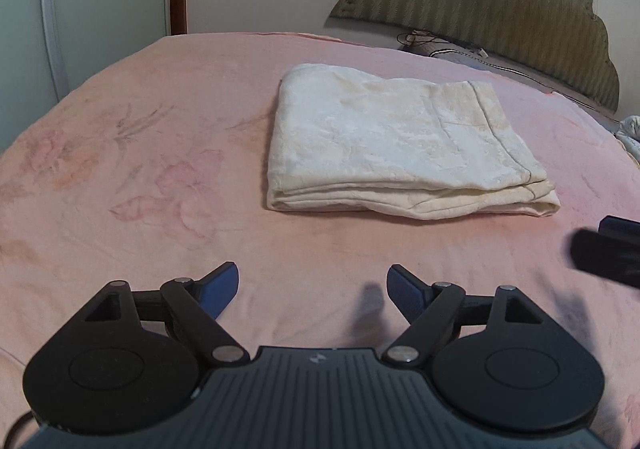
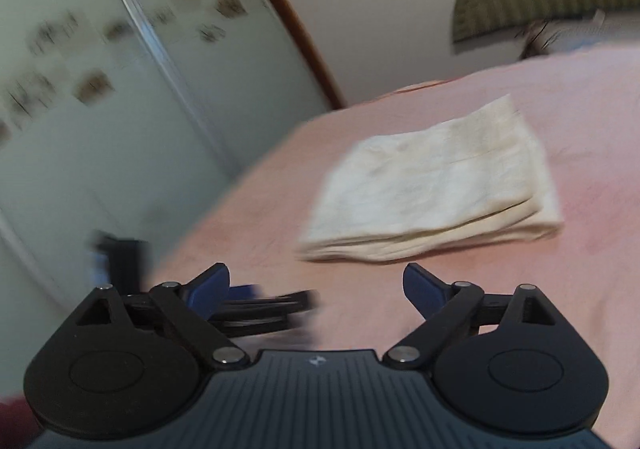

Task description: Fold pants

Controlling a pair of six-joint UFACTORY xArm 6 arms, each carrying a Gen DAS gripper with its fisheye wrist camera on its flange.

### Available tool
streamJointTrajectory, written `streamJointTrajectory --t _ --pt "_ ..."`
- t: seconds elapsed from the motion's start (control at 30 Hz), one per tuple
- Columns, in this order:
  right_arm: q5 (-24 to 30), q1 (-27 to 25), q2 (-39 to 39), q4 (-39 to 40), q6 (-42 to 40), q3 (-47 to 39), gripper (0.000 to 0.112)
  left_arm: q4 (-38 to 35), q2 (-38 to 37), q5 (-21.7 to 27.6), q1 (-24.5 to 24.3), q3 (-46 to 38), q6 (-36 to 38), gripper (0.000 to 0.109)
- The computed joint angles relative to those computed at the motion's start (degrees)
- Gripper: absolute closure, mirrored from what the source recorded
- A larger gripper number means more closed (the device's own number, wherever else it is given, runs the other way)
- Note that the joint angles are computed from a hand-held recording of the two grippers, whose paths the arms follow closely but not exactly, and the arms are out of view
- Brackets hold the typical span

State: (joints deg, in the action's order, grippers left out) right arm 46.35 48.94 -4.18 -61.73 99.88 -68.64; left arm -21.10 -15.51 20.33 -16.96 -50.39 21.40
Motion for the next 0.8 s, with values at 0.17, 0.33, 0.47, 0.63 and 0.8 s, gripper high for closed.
streamJointTrajectory --t 0.17,0.33,0.47,0.63,0.8 --pt "7.7 0.6 5.6 0.2 -2.2 -2.7 0.018 3.4 0.2 -3.6 -1.3 1.8 -1.5 0.024" --pt "7.2 0.2 5.8 -0.2 -0.2 -1.4 0.018 4.5 0.5 -6.0 -1.7 2.9 -1.5 0.024" --pt "8.7 0.6 5.0 0.0 1.3 -0.1 0.018 6.0 0.5 -7.6 -1.9 3.7 -2.6 0.021" --pt "8.8 0.0 4.5 1.4 1.8 1.1 0.018 7.7 0.2 -9.8 -1.9 5.1 -3.7 0.017" --pt "8.4 -0.2 4.7 2.2 0.9 1.4 0.018 11.4 0.4 -11.8 -1.6 6.2 -7.7 0.01"
